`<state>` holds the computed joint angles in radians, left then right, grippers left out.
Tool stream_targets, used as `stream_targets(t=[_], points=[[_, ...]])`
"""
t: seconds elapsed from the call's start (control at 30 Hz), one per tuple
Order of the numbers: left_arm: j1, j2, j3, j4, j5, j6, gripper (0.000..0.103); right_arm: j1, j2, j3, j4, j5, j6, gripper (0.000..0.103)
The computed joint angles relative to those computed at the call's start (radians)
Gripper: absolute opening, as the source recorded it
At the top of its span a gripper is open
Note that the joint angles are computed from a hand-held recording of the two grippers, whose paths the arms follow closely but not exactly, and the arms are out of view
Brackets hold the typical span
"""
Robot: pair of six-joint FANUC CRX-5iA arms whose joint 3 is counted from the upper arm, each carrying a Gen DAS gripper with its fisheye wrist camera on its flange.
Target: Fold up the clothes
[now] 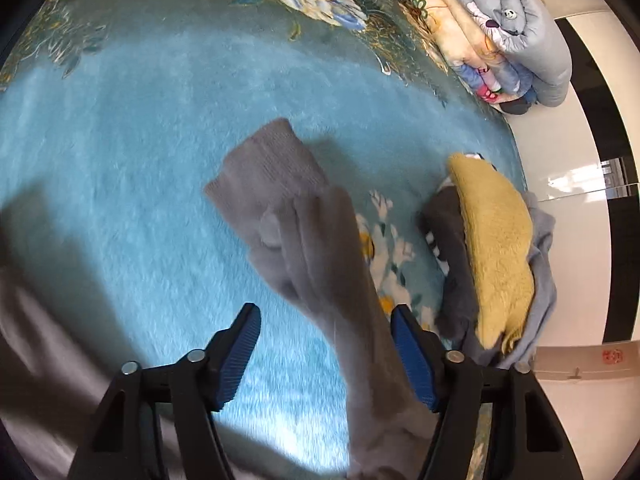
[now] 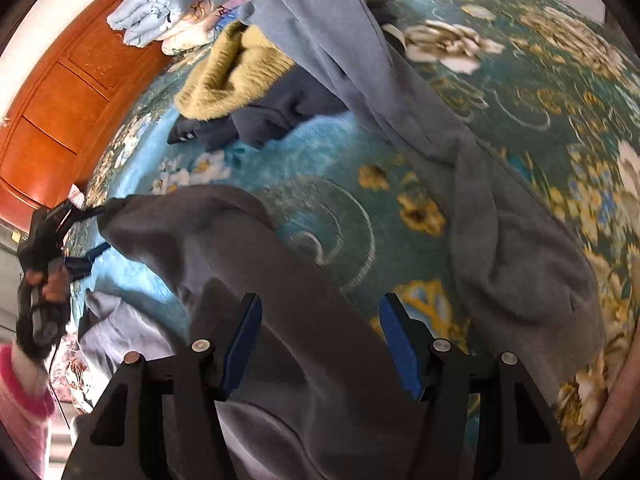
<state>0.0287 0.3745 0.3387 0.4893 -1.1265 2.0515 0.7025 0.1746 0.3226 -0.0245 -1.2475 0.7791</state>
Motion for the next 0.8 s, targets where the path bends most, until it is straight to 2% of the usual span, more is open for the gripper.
stream_targets(t=[0.03,0.07,0.1,0.17,0.2,0.27,0.33,0.37,0.4,0.47,0.5,0.57,0.7,0.77,0.8], points=[[-0.001,0.007,0.007,-0.006,0.004,0.003,0.054,-0.001,-0.003,-0.009,-0.004,-0.001,0.003,0.063],[0.000,0.015,0.013,-0.007,-0.001,0.004,0.038,-0.004,-0.002,-0.011,-0.013,-0.002,0.009,0.063],[0.003,0.020,0.013,0.000,-0.002,-0.002,0.028,-0.006,0.001,-0.010,-0.019,-0.002,0.014,0.063],[0.003,0.015,0.011,-0.016,0.005,-0.009,0.016,-0.009,0.012,-0.002,-0.028,0.005,0.027,0.063],[0.002,0.009,0.009,-0.032,0.011,-0.012,0.013,-0.010,0.021,0.009,-0.032,0.009,0.036,0.063],[0.009,-0.029,-0.045,-0.013,0.068,-0.041,0.010,-0.013,0.055,0.053,-0.041,0.010,0.071,0.063],[0.030,-0.111,-0.182,0.076,0.211,-0.103,0.010,-0.017,0.097,0.110,-0.050,0.008,0.118,0.063],[0.042,-0.148,-0.233,0.087,0.262,-0.112,0.010,-0.018,0.119,0.141,-0.056,0.005,0.142,0.063],[0.055,-0.169,-0.258,0.065,0.275,-0.099,0.010,-0.020,0.143,0.174,-0.067,-0.003,0.166,0.063],[0.082,-0.172,-0.281,0.039,0.233,-0.054,0.010,-0.023,0.209,0.266,-0.092,-0.047,0.224,0.063],[0.101,-0.179,-0.318,0.059,0.222,-0.037,0.010,-0.021,0.252,0.325,-0.103,-0.088,0.256,0.063],[0.125,-0.209,-0.408,0.104,0.239,-0.012,0.010,-0.016,0.330,0.428,-0.121,-0.164,0.312,0.063],[0.139,-0.290,-0.601,0.250,0.343,-0.031,0.011,0.018,0.467,0.616,-0.112,-0.324,0.433,0.063],[0.139,-0.305,-0.634,0.288,0.366,-0.037,0.011,0.044,0.504,0.657,-0.060,-0.359,0.483,0.063],[0.137,-0.302,-0.622,0.270,0.359,-0.036,0.011,0.047,0.505,0.654,-0.050,-0.347,0.489,0.063]])
